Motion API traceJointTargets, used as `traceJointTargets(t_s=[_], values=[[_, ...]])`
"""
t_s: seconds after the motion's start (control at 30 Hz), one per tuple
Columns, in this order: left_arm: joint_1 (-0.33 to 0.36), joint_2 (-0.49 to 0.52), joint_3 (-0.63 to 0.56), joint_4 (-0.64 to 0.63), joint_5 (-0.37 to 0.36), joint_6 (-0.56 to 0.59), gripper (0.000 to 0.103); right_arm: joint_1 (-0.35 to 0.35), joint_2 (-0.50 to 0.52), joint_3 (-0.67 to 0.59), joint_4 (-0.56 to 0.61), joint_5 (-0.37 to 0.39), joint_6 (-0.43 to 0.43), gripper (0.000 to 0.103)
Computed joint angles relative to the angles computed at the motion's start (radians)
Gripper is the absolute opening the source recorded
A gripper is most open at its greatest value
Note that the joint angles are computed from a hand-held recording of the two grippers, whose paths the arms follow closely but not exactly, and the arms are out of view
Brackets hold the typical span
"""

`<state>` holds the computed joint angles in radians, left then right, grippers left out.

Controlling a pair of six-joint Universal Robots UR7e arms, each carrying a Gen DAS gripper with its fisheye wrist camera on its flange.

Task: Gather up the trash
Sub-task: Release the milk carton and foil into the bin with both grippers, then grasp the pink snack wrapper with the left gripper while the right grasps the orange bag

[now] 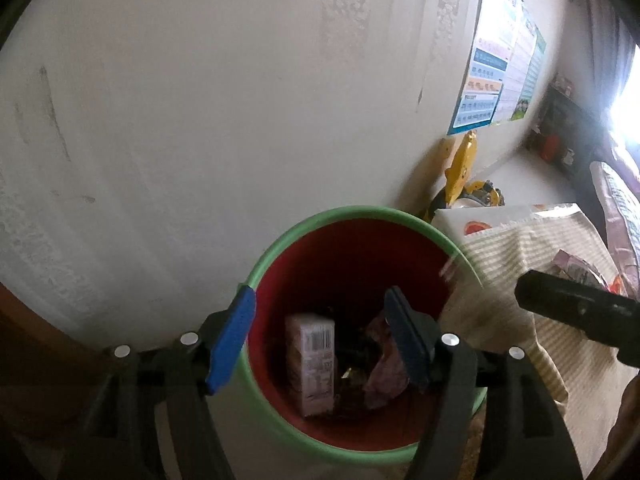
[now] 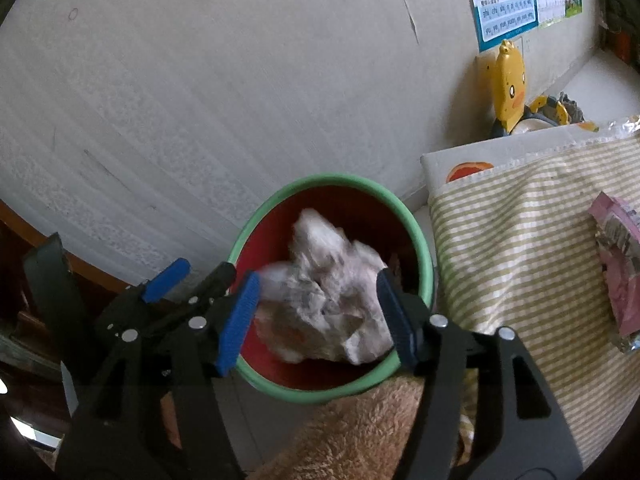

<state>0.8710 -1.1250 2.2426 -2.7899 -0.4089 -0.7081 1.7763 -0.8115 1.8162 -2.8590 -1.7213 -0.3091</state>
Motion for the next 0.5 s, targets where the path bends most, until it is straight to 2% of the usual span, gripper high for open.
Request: traceJointTargets(t_s=[0.2, 0.33, 0.47, 0.5], values=[[-0.005, -0.006, -0.003, 0.029, -0.005, -0.029, 0.065, -0.019, -0.043, 0.036, -0.043, 0.004, -0.019, 0.061], [-0.013, -0.002, -0.002, 0.014, -0.008, -0.009, 0.065, -0.057, -0.102, 0.088, -0.112, -0.073, -0.053, 0.063], [-0.019, 0.018, -0.012, -0.010, -0.025, 0.005, 0.065, -0.132, -0.175, 0.124, -0.223, -0.212, -0.094, 0.063], [-0.021, 0.025, -0.014, -0.017, -0.030, 0.012, 0.065, -0.151, -0.191, 0.125, -0.232, -0.226, -0.088, 0.063]])
